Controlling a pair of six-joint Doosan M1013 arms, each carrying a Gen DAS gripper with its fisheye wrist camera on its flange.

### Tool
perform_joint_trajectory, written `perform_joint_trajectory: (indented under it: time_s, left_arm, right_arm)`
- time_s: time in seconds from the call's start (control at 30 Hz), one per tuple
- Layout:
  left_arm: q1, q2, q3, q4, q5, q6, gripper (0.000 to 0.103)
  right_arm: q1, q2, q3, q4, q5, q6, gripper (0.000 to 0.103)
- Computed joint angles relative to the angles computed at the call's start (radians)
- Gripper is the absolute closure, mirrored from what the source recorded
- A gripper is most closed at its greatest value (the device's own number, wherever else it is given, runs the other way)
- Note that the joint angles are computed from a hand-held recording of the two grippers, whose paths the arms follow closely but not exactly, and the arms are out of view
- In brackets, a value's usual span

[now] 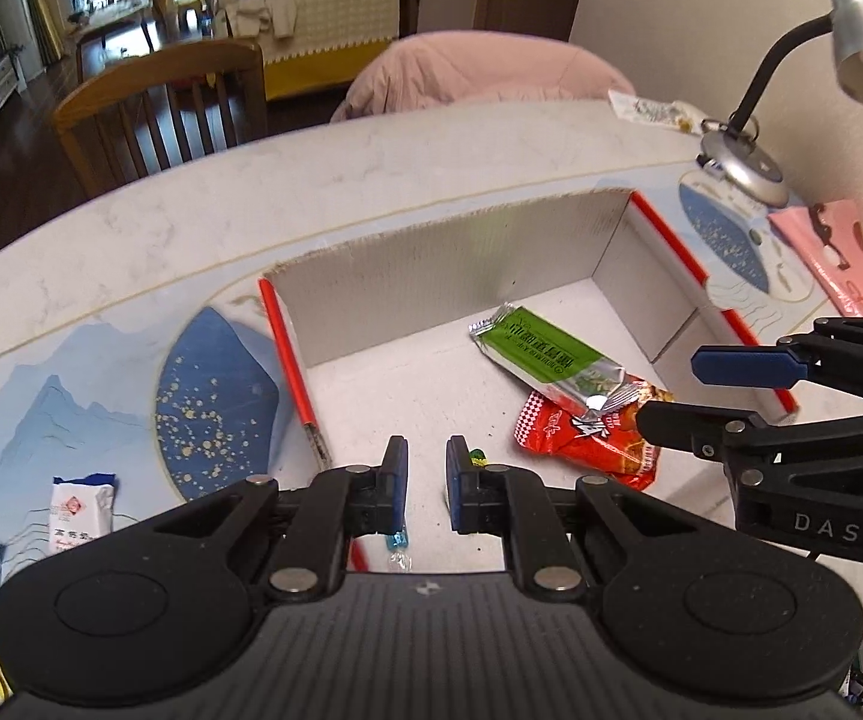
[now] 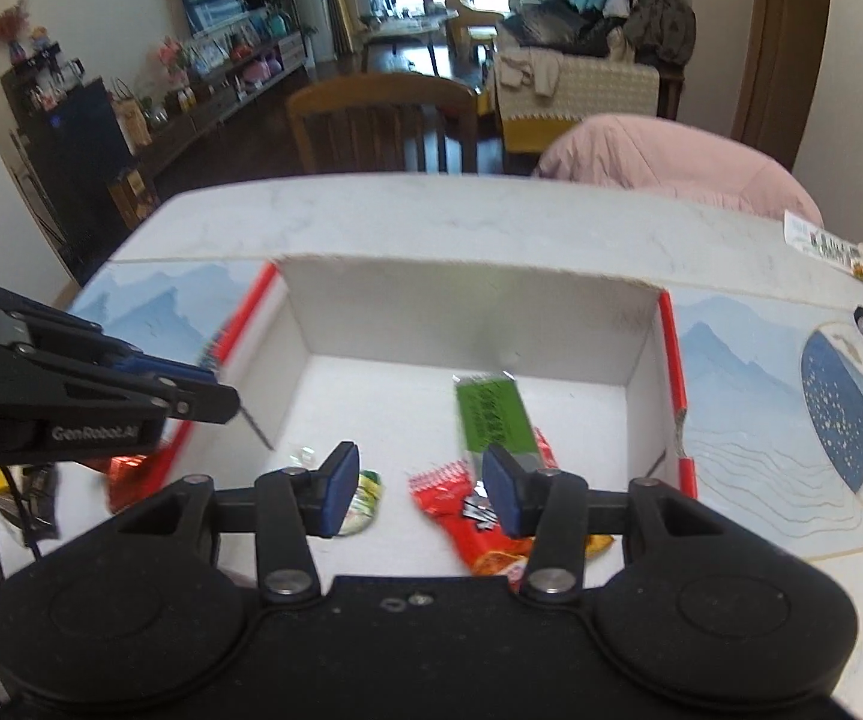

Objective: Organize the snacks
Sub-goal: 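Open both grippers to drop the sweet and wafer bar into the box, then move both grippers back over the snacks on the table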

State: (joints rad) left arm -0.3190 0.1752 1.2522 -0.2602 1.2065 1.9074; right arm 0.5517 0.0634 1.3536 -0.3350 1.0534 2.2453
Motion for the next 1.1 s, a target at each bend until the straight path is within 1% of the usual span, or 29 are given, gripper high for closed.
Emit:
perform_joint_trajectory:
  time_s: [0.33,0.43,0.5,0.7,0.73,0.8,0.97,1.03,1.07,1.1]
  left_arm:
    - [0.063,-0.077,0.054,-0.080,-0.051,0.101,0.090]
    - [0.090,-0.096,0.068,-0.111,-0.056,0.135,0.086]
    - [0.111,-0.108,0.078,-0.134,-0.056,0.158,0.082]
    - [0.177,-0.141,0.109,-0.188,-0.076,0.205,0.080]
    - [0.190,-0.146,0.114,-0.201,-0.077,0.214,0.079]
    - [0.215,-0.153,0.122,-0.220,-0.081,0.224,0.074]
    - [0.274,-0.165,0.143,-0.250,-0.085,0.257,0.070]
    - [0.299,-0.169,0.153,-0.259,-0.093,0.264,0.062]
    - [0.314,-0.171,0.159,-0.269,-0.096,0.267,0.052]
    - [0.329,-0.174,0.165,-0.278,-0.101,0.271,0.047]
  right_arm:
    - [0.086,0.004,-0.026,-0.112,-0.032,0.098,0.053]
    - [0.108,0.010,-0.036,-0.131,-0.037,0.121,0.052]
    - [0.121,0.016,-0.043,-0.144,-0.041,0.140,0.052]
    - [0.161,0.039,-0.068,-0.184,-0.047,0.191,0.047]
    - [0.166,0.044,-0.074,-0.187,-0.048,0.199,0.047]
    - [0.177,0.054,-0.083,-0.188,-0.056,0.209,0.047]
    - [0.199,0.084,-0.111,-0.184,-0.066,0.219,0.046]
    - [0.206,0.094,-0.117,-0.181,-0.077,0.224,0.044]
    - [0.209,0.098,-0.119,-0.177,-0.085,0.226,0.043]
    - [0.211,0.103,-0.122,-0.170,-0.094,0.226,0.041]
